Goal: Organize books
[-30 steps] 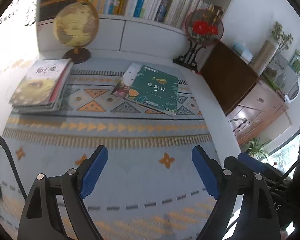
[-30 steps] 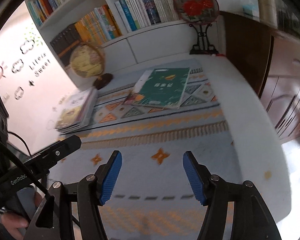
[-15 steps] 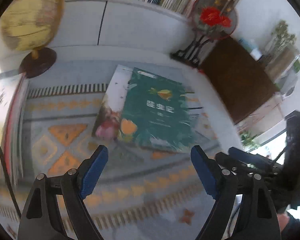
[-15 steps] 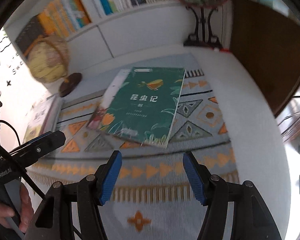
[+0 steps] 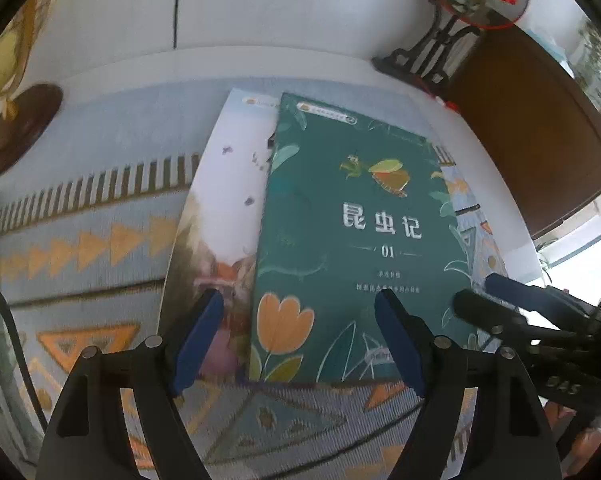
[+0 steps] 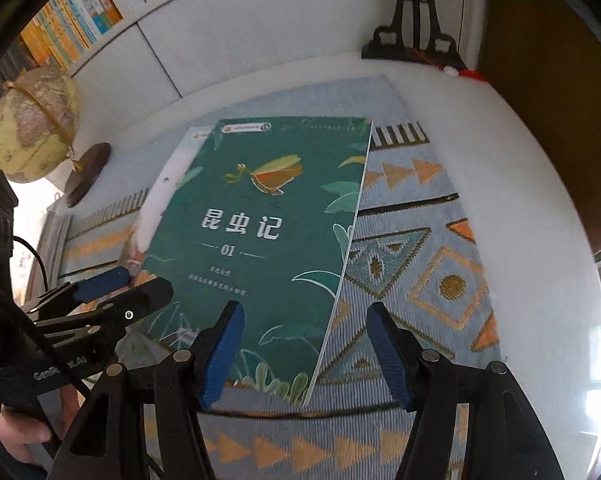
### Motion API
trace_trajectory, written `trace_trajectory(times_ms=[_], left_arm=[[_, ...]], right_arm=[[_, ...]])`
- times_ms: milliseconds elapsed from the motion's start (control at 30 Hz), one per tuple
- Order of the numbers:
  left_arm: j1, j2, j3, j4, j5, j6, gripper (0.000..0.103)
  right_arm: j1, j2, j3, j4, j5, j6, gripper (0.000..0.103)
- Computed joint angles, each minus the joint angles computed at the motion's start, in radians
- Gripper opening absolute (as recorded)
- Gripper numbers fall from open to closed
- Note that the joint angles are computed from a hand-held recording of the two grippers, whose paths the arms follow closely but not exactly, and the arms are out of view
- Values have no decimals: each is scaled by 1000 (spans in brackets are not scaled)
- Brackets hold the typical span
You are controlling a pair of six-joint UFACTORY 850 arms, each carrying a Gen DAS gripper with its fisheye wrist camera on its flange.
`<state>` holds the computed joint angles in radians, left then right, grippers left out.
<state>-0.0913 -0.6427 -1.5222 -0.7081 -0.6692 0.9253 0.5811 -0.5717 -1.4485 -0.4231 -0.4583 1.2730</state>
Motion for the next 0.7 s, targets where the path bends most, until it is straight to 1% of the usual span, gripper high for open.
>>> trace_trajectory(times_ms=[67,100,133,167,233,267,300,333,400,433,467,500,533,567,600,633,667,700], left_arm=[[-4,-2,0,-9,7,14,76],[-4,-5,-1,-30,2,33,76],[-1,-8,-2,-59,-16,63,75],[-1,-6,2,-74,-23,80,75],[-2,7,21,-71,-10,96,75],[4,10,24,-80,-32,104,74],[20,11,25,-118,-86,125,73],[48,16,31,-198,-171,166,73],[110,20,42,-364,-367,224,73],[129,13,36,-415,-448,224,73],[137,3,28,-445,-492,221,73],[136,-4,22,-461,-494,215,73],[127,-8,20,-457,-454,207,73],[114,-18,11,-441,-413,194,73],[103,-36,-4,-420,-391,168,66],[93,-59,-21,-400,-392,134,59],[84,-79,-35,-379,-405,106,57],[73,-87,-34,-371,-406,96,53]], right_arm=[[-6,-17,-10,43,13,-47,57],[-10,-24,-13,61,22,-67,56],[-12,-30,-17,88,34,-94,51],[-11,-37,-21,99,41,-107,51],[-2,-44,-33,56,23,-80,52],[-1,-43,-31,49,23,-81,52],[0,-39,-25,40,26,-78,52],[0,-33,-14,27,29,-72,52],[-6,-11,23,5,46,-50,52],[-14,4,51,14,81,-53,52],[-24,23,85,38,135,-67,52],[-29,32,100,57,161,-79,52],[-34,38,112,82,182,-102,52],[-34,38,113,79,185,-104,52],[-30,30,100,46,163,-63,52],[-28,28,96,42,157,-65,52],[-28,29,97,71,164,-97,52],[-27,32,99,96,174,-120,52]])
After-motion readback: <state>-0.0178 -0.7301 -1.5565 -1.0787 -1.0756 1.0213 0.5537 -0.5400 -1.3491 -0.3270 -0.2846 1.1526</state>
